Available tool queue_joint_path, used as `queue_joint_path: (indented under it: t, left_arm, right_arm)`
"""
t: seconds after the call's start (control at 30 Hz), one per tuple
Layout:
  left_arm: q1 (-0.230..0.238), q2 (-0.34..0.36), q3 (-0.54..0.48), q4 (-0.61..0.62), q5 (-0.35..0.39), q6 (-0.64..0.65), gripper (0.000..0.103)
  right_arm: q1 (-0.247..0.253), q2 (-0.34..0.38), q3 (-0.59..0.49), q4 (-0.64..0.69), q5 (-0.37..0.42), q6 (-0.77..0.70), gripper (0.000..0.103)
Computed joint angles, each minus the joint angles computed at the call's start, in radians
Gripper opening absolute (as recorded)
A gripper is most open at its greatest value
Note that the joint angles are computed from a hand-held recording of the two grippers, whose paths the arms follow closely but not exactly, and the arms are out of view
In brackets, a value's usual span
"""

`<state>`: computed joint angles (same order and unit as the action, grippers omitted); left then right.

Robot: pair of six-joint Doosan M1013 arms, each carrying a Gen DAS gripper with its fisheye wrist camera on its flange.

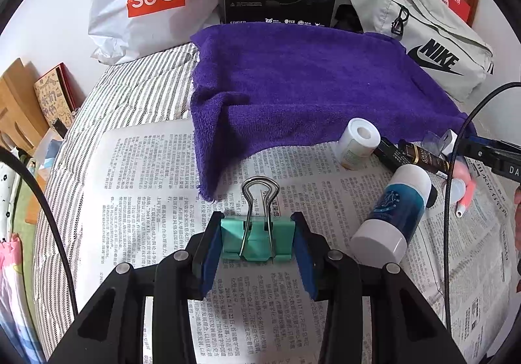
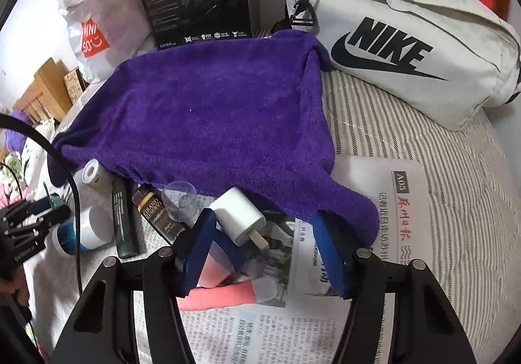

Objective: Organize rigid objects
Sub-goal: 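Grasp the white charger plug with the right tool while the left tool holds the clip, then carry the charger with the right tool onto the towel while the left tool carries the clip there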

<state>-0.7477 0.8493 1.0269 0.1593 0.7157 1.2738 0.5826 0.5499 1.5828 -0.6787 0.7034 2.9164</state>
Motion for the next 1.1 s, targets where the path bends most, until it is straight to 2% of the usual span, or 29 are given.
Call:
queue_joint_path:
  t: [0.17, 0.23, 0.27, 0.5, 0.63, 1.03, 1.1]
  left_arm:
    - [0.001, 0.0, 0.0, -0.007, 0.0, 0.004, 0.039]
    - [0.001, -0.001, 0.001, -0.009, -0.001, 0.009, 0.039]
    - [0.001, -0.002, 0.002, -0.012, -0.001, 0.013, 0.039]
    - [0.002, -0.004, 0.005, -0.014, -0.002, 0.015, 0.039]
    - [0.0, -0.001, -0.002, -0.004, 0.009, 0.007, 0.04]
    - [0.0, 0.002, -0.009, -0.004, 0.019, 0.005, 0.04]
    - [-0.002, 0.003, -0.009, 0.009, 0.013, -0.012, 0.04]
  right_arm:
    - [-0.008, 0.008, -0.007, 0.031, -0.019, -0.052, 0.059]
    - [-0.007, 0.021, -0.024, 0.04, -0.015, -0.087, 0.048]
    - [-0.008, 0.026, -0.032, 0.06, -0.023, -0.12, 0.036]
    - [0.003, 0.026, -0.037, 0.065, 0.01, -0.146, 0.036]
    - [0.007, 0.024, -0.033, 0.05, 0.073, -0.119, 0.036]
    - [0.002, 0.006, 0.005, 0.029, 0.022, -0.089, 0.035]
    - [-0.002, 0.01, 0.004, 0.048, 0.032, -0.108, 0.035]
